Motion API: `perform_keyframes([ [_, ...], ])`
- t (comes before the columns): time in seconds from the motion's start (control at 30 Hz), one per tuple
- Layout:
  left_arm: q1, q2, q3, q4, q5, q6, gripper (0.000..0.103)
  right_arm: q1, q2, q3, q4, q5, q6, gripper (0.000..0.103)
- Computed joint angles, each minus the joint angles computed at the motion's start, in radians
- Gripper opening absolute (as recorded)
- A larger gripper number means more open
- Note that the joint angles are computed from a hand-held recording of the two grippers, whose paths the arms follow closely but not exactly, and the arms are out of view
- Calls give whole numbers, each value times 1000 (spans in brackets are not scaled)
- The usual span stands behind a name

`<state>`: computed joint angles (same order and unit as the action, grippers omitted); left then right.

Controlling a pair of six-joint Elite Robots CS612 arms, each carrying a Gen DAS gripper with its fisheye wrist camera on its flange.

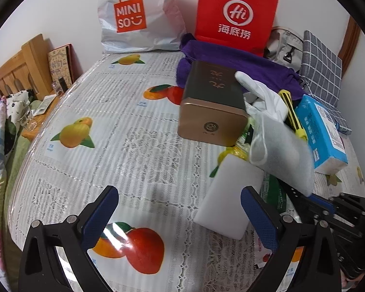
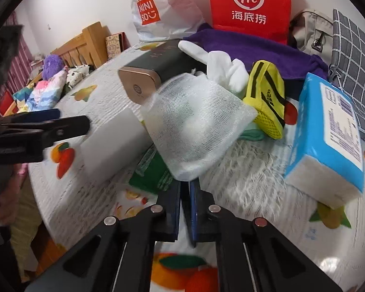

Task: Organize soft objects
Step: 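Grasp the white sponge block with the left gripper while the right gripper grasps the black watch strap, then carry the sponge block and watch strap onto the purple towel, opening the right gripper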

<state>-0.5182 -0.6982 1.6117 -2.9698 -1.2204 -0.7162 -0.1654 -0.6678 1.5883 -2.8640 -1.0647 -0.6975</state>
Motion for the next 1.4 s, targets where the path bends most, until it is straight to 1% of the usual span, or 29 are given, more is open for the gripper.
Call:
perform_keyframes([
  [0.13, 1, 11, -9, -21, -45, 18, 101, -16, -18, 32, -19, -31, -25, 5],
  [0.23, 0, 19, -17, -32, -84, 31, 101, -34, -26, 49, -18, -49, -14, 5],
  [0.33, -2, 31, -39, -7, -111, 49, 101, -54, -34, 66, -22, -60, -5, 5],
  [0.47, -11, 50, -71, 36, -116, 79, 101, -78, -42, 91, -74, -108, 16, 5],
  [0.5, -14, 55, -82, 57, -107, 84, 101, -85, -41, 92, -79, -127, 29, 5],
  [0.57, -20, 62, -94, 86, -94, 91, 101, -94, -36, 88, -70, -143, 40, 5],
  [0.6, -22, 66, -101, 100, -88, 98, 99, -96, -34, 86, -68, -147, 44, 7],
  [0.63, -24, 69, -106, 111, -83, 105, 97, -98, -31, 84, -67, -147, 46, 10],
  [0.67, -27, 71, -108, 119, -71, 108, 94, -99, -29, 84, -69, -145, 45, 11],
  [0.7, -32, 71, -106, 117, -43, 111, 89, -99, -26, 84, -70, -142, 41, 13],
  [0.73, -33, 71, -105, 111, -39, 115, 86, -98, -24, 83, -67, -137, 37, 17],
  [0.77, -33, 71, -106, 108, -39, 118, 80, -96, -20, 80, -67, -133, 36, 21],
  [0.8, -34, 69, -102, 103, -34, 118, 70, -95, -16, 81, -83, -121, 36, 26],
  [0.83, -35, 66, -98, 99, -23, 116, 64, -93, -13, 80, -93, -113, 34, 31],
  [0.87, -33, 65, -96, 96, -22, 118, 55, -90, -8, 81, -115, -109, 33, 31],
  [0.9, -30, 61, -91, 90, -33, 117, 55, -88, -5, 81, -127, -109, 30, 31],
  [0.93, -27, 60, -92, 89, -43, 116, 54, -87, -4, 82, -133, -104, 21, 25],
  [1.03, -23, 55, -87, 84, -54, 106, 52, -81, -11, 84, -114, -96, -7, 20],
  [1.13, -20, 45, -75, 69, -65, 92, 52, -92, -28, 100, -121, -49, 8, 20],
  [1.27, -22, 27, -58, 60, -42, 82, 52, -100, -51, 116, -138, -38, 26, 20],
  [1.4, -23, 4, -38, 46, -15, 70, 52, -109, -78, 132, -141, 9, 39, 20],
])
